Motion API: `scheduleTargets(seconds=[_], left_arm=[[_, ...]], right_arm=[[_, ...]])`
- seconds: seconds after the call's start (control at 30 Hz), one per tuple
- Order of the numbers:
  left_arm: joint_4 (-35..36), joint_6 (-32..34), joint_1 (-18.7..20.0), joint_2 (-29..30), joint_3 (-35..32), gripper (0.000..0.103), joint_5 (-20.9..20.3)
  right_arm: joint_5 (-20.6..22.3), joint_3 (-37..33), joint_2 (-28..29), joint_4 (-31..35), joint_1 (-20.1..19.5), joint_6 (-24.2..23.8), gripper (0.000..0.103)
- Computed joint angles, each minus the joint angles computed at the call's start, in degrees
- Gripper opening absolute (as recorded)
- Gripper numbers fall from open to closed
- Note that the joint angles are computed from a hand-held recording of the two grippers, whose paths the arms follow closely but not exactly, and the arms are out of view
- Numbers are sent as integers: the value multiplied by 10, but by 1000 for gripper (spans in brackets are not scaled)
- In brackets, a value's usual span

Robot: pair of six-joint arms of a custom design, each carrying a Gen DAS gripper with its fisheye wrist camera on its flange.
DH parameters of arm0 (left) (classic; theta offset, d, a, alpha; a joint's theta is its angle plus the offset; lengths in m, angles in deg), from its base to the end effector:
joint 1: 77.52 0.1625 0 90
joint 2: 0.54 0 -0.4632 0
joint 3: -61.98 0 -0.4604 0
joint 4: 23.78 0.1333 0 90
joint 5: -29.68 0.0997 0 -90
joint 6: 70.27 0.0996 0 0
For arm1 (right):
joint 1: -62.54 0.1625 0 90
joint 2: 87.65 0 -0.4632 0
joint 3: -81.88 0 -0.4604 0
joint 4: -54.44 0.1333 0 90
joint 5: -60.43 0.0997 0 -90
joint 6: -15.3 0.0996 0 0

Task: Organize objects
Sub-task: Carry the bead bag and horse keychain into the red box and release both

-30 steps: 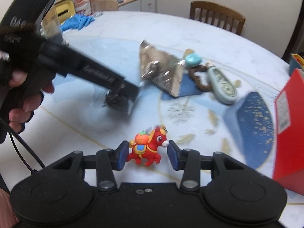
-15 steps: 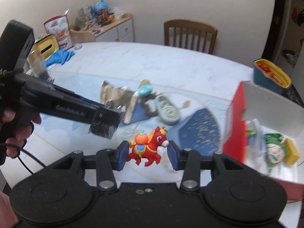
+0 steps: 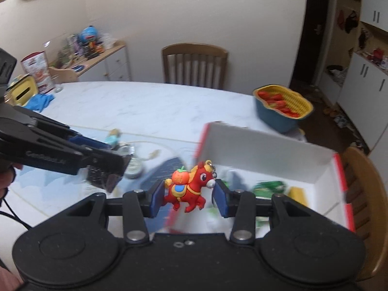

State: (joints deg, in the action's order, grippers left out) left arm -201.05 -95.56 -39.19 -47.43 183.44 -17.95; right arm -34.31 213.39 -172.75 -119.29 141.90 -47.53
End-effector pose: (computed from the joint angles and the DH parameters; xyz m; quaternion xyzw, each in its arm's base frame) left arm -0.3091 -0.4999 0.0070 0.1725 0.9114 -0.3042 0.2170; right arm 0.0313 -0.5110 0.2721 0.4045 -0.8560 0.2328 0.2226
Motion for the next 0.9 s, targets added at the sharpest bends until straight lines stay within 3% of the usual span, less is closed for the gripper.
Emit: scheduleTargets(seconds=[0.47, 0.9], left_arm=[[78, 27, 11, 111, -159, 29, -24], [189, 31, 25, 208, -285, 29, -38]], right_arm=[[-4, -80, 23, 16, -61, -41, 43], [-54, -143, 70, 59, -88, -68, 43]])
